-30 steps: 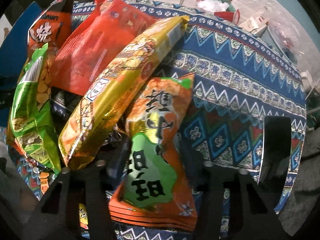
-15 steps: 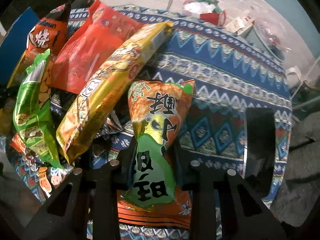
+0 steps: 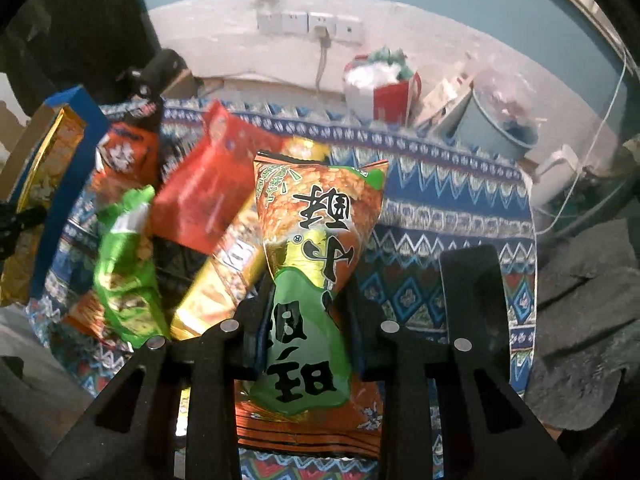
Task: Organize snacks
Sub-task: 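Close the left tool on the yellow bar while the right tool grips the orange-green bag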
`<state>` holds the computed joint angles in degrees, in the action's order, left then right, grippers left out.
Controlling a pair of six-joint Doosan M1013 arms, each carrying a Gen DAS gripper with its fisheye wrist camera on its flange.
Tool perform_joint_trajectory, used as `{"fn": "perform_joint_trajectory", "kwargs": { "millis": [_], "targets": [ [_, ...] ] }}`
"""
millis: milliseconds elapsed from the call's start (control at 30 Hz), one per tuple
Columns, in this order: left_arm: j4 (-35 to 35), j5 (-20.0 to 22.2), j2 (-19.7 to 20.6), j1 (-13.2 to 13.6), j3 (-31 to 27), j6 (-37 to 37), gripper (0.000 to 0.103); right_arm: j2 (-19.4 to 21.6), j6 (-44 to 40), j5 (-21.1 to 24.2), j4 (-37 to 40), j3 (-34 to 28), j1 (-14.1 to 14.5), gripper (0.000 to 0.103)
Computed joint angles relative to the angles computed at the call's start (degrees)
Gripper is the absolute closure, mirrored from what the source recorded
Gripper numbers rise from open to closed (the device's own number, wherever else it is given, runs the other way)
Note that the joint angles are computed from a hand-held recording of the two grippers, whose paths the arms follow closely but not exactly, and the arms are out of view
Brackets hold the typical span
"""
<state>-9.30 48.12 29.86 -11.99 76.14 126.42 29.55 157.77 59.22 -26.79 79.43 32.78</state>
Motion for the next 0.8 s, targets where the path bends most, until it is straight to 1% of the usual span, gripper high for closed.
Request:
{"fn": "perform_joint_trajectory", "kwargs": {
  "millis": [200,433,567,800],
  "targets": [
    [-3.0,-2.5,-1.9,0.3,1.2,2.9,0.076,-0.4,2.0,-0.4,-4.5,-1.1,1.5,0.074],
    [-6.8,-4.1,-3.2,1.2,1.3,5.0,0.076,-0.7,3.2,-1.7,-8.8,-2.7,2.5,0.074],
    [-8.0,-6.4,-4.0,1.6,1.7,6.3,0.076,-0.3,3.2,-2.7,-10.4,-4.1,2.7,0.074],
    [-9.9,-8.0,-4.7,2.5,1.9,8.5,0.076,1.4,1.5,-4.4,-11.1,-7.6,2.9,0.074]
  ]
}}
